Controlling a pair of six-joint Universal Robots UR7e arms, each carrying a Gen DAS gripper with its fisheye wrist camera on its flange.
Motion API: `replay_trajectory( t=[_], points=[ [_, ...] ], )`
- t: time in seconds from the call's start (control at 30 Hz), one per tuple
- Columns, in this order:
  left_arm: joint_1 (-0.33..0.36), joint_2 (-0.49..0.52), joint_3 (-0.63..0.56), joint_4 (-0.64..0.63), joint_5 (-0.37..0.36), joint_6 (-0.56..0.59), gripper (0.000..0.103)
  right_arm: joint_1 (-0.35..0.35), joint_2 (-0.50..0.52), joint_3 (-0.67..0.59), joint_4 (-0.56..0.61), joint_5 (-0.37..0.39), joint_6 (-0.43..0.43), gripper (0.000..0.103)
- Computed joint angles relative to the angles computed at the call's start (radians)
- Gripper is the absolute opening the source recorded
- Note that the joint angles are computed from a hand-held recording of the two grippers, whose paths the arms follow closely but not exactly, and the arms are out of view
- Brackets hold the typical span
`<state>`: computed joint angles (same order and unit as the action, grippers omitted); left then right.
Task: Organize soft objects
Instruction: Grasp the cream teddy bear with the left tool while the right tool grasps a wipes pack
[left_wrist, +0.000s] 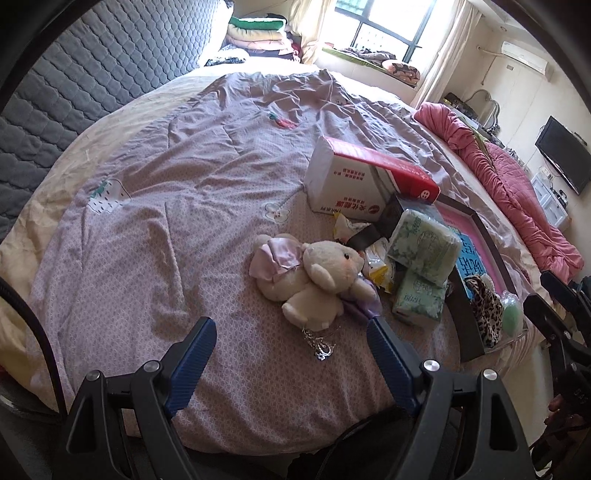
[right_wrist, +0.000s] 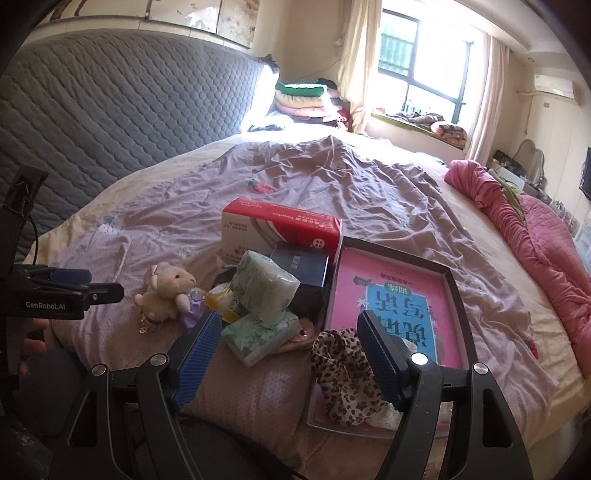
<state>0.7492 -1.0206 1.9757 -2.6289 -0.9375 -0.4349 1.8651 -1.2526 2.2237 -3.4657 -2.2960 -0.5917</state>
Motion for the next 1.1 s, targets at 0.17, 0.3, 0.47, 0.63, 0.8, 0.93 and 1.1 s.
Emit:
replay_trajectory(
  t=[0.17, 0.3, 0.47, 0.63, 0.8, 0.93, 1.1],
  points=[
    [0.030, 0.045, -0.032, 0.019, -0.044, -0.020, 0.083, -0.018, 0.017, -0.010, 0.014, 0.010, 0.012, 0.077],
    [0.046, 0.079, -0.064, 0.027, -0.057, -0.021, 0.083, -0.027, 0.035, -0.019, 0.016, 0.014, 0.008, 0.077],
    [0.059, 0.115, -0.092, 0.044, -0.052, -0.010, 0.083, -0.038, 0.057, -0.034, 0.024, 0.013, 0.007, 0.077],
    [0.070, 0.133, -0.105, 0.044, -0.043, -0.011, 0.083, -0.052, 0.089, -0.073, 0.027, 0.019, 0.000, 0.077],
    [0.076, 0.139, -0.105, 0.027, -0.041, 0.000, 0.083, -0.070, 0.139, -0.141, 0.040, 0.028, -0.017, 0.077],
    [0.084, 0.140, -0.104, 0.007, -0.044, 0.010, 0.083, -0.091, 0.182, -0.197, 0.076, 0.024, -0.026, 0.077],
    [0.089, 0.145, -0.107, -0.002, -0.048, 0.027, 0.083, -0.107, 0.217, -0.242, 0.098, 0.020, -0.048, 0.077]
  ],
)
